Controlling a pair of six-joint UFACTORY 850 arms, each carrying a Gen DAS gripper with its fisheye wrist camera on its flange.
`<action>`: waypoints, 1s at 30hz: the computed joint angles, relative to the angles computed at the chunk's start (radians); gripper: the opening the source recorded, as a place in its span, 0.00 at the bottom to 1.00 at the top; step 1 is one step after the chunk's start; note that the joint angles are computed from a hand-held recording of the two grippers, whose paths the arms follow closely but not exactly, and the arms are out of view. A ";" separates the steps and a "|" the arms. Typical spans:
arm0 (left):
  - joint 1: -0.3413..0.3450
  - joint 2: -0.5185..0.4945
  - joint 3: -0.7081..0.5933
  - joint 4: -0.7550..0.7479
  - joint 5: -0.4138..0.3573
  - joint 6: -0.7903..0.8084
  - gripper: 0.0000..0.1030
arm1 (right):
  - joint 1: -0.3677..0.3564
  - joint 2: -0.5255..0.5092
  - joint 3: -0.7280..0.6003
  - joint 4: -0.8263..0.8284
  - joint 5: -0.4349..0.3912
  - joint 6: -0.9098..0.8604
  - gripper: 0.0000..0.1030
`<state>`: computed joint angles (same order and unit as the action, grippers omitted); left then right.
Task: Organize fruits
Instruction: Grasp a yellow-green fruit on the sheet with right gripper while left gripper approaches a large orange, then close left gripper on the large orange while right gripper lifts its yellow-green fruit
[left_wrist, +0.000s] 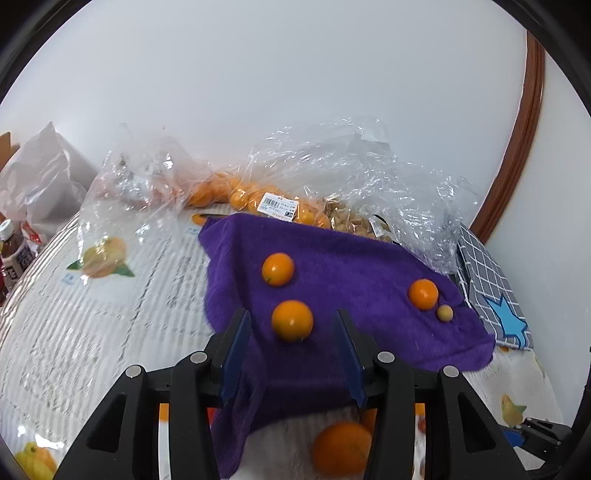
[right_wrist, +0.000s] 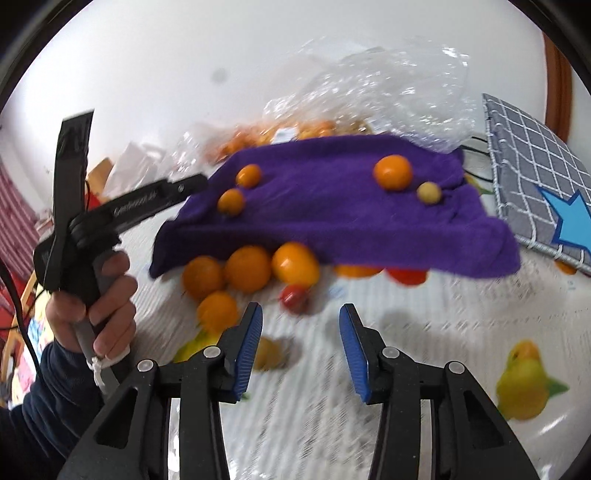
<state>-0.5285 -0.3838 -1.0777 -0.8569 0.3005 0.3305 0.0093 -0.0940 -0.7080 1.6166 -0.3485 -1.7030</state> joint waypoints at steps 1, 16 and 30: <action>0.000 0.008 0.012 0.017 -0.002 -0.017 0.43 | 0.008 0.005 0.007 -0.003 0.006 0.002 0.43; -0.011 0.086 0.125 0.501 -0.041 -0.411 0.43 | 0.095 -0.027 0.009 -0.098 0.114 0.079 0.27; -0.025 0.027 0.057 0.687 -0.182 -0.527 0.45 | -0.026 0.014 0.050 0.428 0.157 -0.453 0.27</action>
<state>-0.5534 -0.3567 -1.0206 -0.1697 0.1181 -0.1962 -0.0168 -0.0796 -0.6579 2.0445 -0.1917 -2.1561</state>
